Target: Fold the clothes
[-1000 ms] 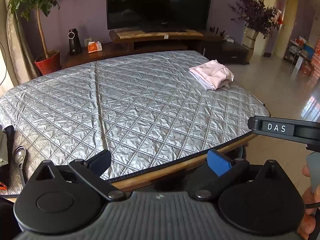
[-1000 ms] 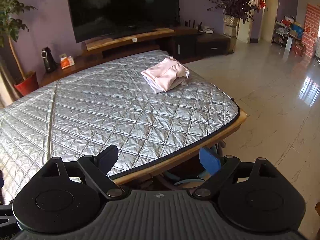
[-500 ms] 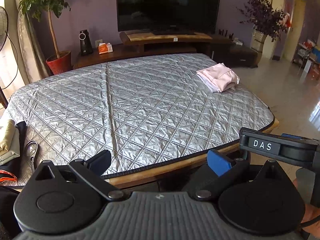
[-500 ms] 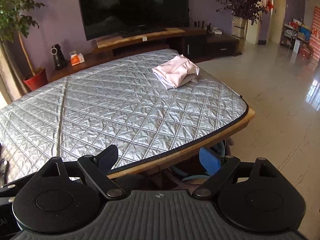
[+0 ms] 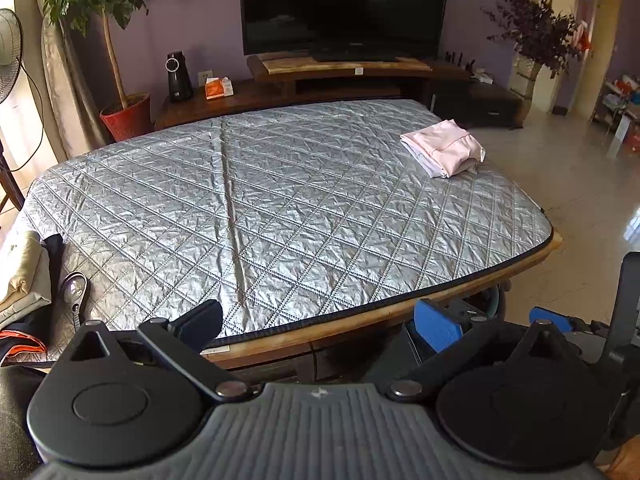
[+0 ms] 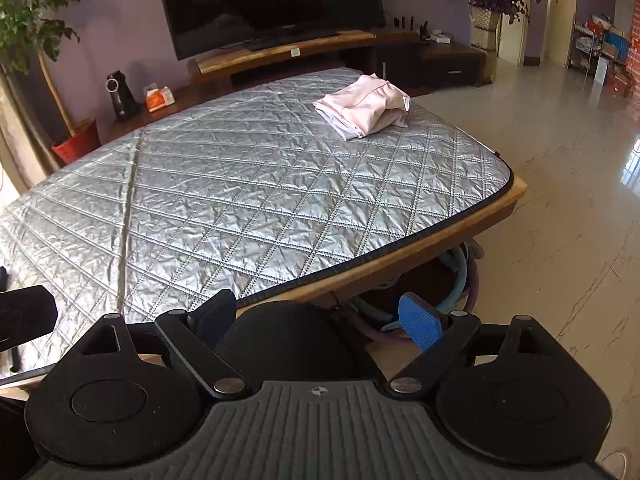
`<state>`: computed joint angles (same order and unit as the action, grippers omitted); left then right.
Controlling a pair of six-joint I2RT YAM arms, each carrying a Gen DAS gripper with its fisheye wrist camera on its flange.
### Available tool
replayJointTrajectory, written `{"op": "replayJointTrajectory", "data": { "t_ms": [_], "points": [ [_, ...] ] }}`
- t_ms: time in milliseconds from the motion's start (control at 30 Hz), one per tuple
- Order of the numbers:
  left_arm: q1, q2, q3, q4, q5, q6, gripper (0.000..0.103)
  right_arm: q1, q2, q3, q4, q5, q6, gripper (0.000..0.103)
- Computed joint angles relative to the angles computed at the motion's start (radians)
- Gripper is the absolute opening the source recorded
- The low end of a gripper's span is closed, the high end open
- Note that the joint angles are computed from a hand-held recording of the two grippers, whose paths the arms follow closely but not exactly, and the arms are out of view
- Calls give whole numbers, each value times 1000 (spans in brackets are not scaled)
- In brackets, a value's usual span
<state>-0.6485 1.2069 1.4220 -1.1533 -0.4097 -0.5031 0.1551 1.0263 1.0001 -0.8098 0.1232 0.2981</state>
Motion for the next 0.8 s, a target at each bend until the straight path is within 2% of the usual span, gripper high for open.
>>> {"op": "replayJointTrajectory", "data": {
  "t_ms": [533,700,800],
  "points": [
    [1,9,7,-16,1,-4,102,11,11,2,0,8,-11,92],
    [21,-6,-20,11,30,-4,102,6,11,2,-1,5,-10,92],
    [57,-31,-51,59,82,12,102,9,13,3,-3,8,-6,92]
  ]
}}
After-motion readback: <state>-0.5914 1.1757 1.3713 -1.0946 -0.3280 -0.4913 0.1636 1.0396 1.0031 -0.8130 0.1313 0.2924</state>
